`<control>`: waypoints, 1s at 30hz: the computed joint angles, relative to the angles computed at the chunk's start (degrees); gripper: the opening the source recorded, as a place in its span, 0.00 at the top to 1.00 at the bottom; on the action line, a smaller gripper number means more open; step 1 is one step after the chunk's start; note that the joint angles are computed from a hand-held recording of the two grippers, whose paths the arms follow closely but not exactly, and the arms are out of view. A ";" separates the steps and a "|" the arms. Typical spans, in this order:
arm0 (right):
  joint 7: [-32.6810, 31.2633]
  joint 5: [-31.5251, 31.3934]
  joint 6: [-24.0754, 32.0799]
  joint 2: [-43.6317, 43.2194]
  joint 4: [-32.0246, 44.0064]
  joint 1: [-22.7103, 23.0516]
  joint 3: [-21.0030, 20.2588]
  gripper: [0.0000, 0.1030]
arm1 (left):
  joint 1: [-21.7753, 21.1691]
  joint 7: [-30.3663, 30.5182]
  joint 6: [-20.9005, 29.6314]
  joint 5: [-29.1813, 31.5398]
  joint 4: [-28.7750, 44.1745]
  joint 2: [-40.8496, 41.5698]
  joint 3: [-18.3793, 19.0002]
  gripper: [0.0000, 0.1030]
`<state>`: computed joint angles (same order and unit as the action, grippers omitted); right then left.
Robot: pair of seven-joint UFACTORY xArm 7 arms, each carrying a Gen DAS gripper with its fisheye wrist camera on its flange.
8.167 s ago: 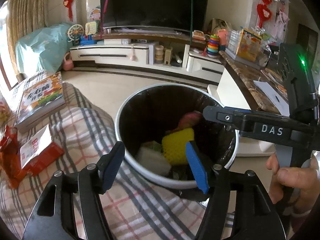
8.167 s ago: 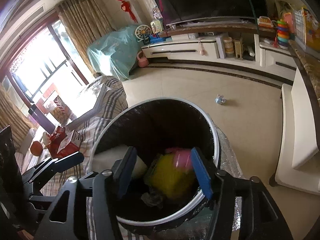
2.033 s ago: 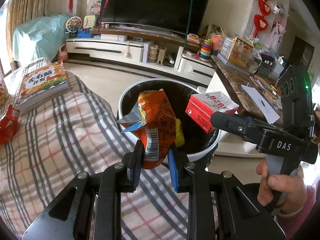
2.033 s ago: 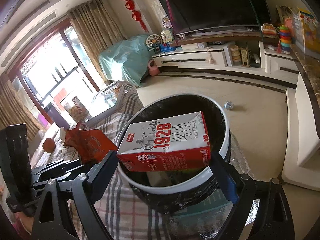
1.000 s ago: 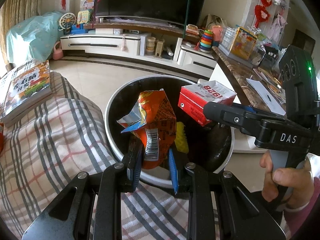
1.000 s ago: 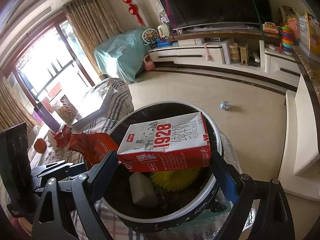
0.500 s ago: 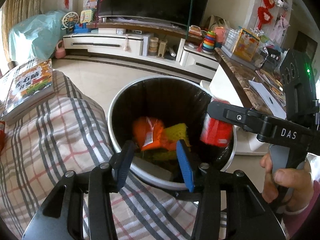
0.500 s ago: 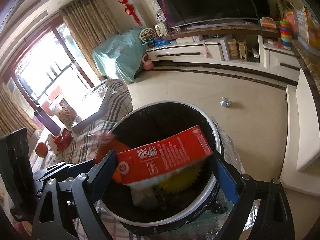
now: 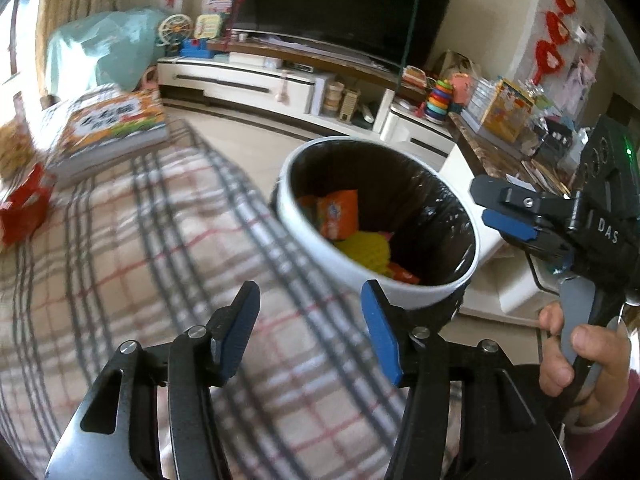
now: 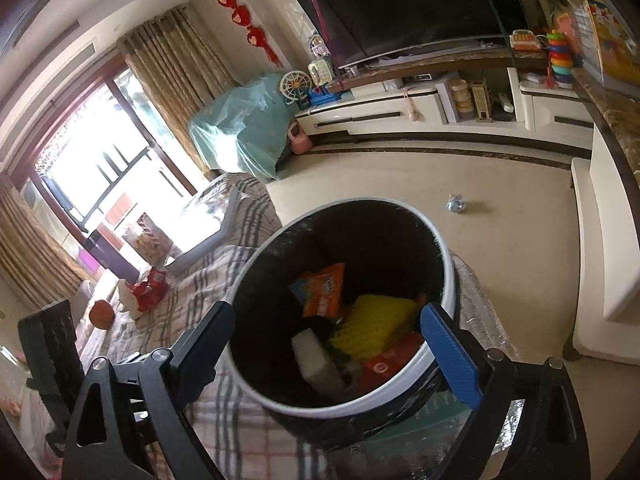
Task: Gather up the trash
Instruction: 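Move both open tools back to the table toward the plastic bag and red packet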
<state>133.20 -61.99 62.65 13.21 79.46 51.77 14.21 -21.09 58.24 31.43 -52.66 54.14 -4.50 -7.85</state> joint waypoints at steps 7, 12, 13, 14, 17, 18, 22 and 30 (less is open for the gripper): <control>-1.63 -1.31 0.27 4.92 6.95 2.40 -0.96 0.06 | 2.15 1.00 0.23 -2.13 -3.64 -3.51 2.96 0.46; -6.91 -1.09 -0.14 11.55 16.26 5.41 -3.59 0.06 | 3.97 1.87 -0.28 -2.45 -5.42 -4.89 5.07 0.41; -8.24 -0.84 -0.48 12.86 18.10 5.96 -4.21 0.06 | 4.40 2.11 -0.49 -2.52 -5.70 -5.08 5.51 0.41; -9.57 -0.52 -0.94 14.36 20.23 6.47 -4.82 0.06 | 4.84 2.28 -0.71 -2.51 -5.91 -5.20 5.91 0.41; -12.68 0.70 -3.42 18.72 26.04 7.51 -6.58 0.06 | 6.32 2.49 -0.59 -2.61 -5.72 -4.95 7.15 0.40; -13.44 1.18 -3.97 19.81 27.49 7.89 -7.18 0.06 | 6.85 2.57 -0.48 -2.69 -5.57 -4.81 7.51 0.40; -18.03 4.18 -6.36 25.83 35.51 8.68 -9.22 0.06 | 8.90 3.07 -0.67 -3.16 -4.74 -4.07 8.43 0.40; -30.82 12.57 -6.60 41.21 58.39 9.51 -12.52 0.06 | 13.05 3.78 -1.04 -3.83 -1.27 -0.64 9.12 0.40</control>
<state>102.38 -49.42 56.05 54.42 137.85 61.28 1.68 -8.04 62.01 30.39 -56.49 52.87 -5.14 1.27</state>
